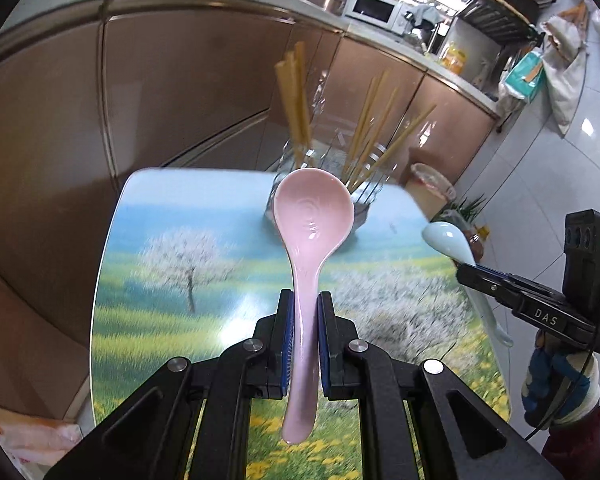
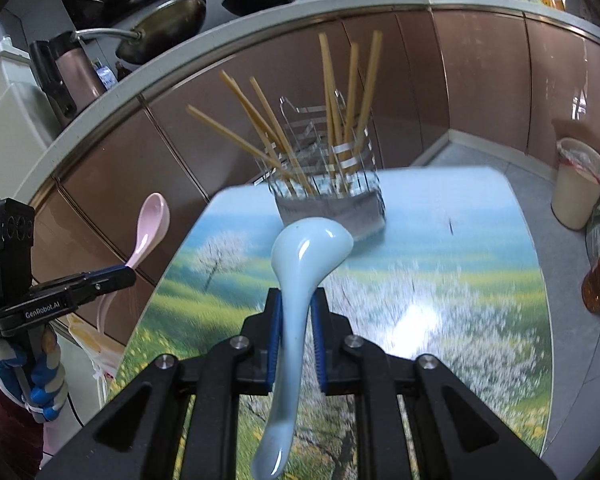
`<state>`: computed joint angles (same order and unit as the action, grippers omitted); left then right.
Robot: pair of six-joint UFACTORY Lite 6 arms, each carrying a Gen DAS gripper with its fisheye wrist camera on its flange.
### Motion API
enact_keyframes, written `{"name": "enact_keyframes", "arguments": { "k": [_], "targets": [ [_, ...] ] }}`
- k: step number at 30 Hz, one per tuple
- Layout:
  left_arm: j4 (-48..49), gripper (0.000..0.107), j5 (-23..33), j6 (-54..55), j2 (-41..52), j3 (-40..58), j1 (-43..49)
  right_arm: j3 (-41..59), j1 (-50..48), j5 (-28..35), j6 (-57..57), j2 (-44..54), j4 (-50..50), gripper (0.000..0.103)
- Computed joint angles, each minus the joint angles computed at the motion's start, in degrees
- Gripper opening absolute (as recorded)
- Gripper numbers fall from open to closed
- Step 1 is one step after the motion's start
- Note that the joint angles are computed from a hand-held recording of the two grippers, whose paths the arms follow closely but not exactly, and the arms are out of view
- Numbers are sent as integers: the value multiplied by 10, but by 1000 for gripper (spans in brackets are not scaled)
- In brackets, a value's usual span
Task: Organize utensils
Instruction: 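Lift both spoons and carry them over the wire utensil holder, then lower both spoons into the holder and open both grippers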
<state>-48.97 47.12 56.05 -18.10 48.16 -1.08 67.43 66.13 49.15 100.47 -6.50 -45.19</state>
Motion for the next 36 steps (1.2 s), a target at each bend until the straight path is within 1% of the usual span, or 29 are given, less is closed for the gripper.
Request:
{"name": "enact_keyframes", "arguments": {
  "k": [6,8,11,13,18,23,28,34,36],
  "targets": [
    [8,11,-33,-46,60,73,-65,59,-73,-26,-86,19,25,13],
    [15,11,-49,-62,83,96,-87,89,-105,-36,-130,35,44,13],
    [28,11,-59,-88,124,137,-110,125,-139,-47,-184,61,71,13],
    [43,11,-60,-105,147,162,-119,152,-167,-57,-227,83,104,13],
    [130,11,-63,-202,214,250,-164,202,-227,-67,-325,129,195,13],
    [195,11,-29,-292,299,346,-190,253,-281,-56,-414,177,290,13],
    [231,11,11,-357,368,430,-207,308,-306,-26,-462,221,337,13],
    [233,11,84,-405,438,531,-212,368,-347,-1,-528,268,416,14],
    [227,11,105,-423,462,566,-206,370,-358,1,-539,269,437,14]
  ]
}}
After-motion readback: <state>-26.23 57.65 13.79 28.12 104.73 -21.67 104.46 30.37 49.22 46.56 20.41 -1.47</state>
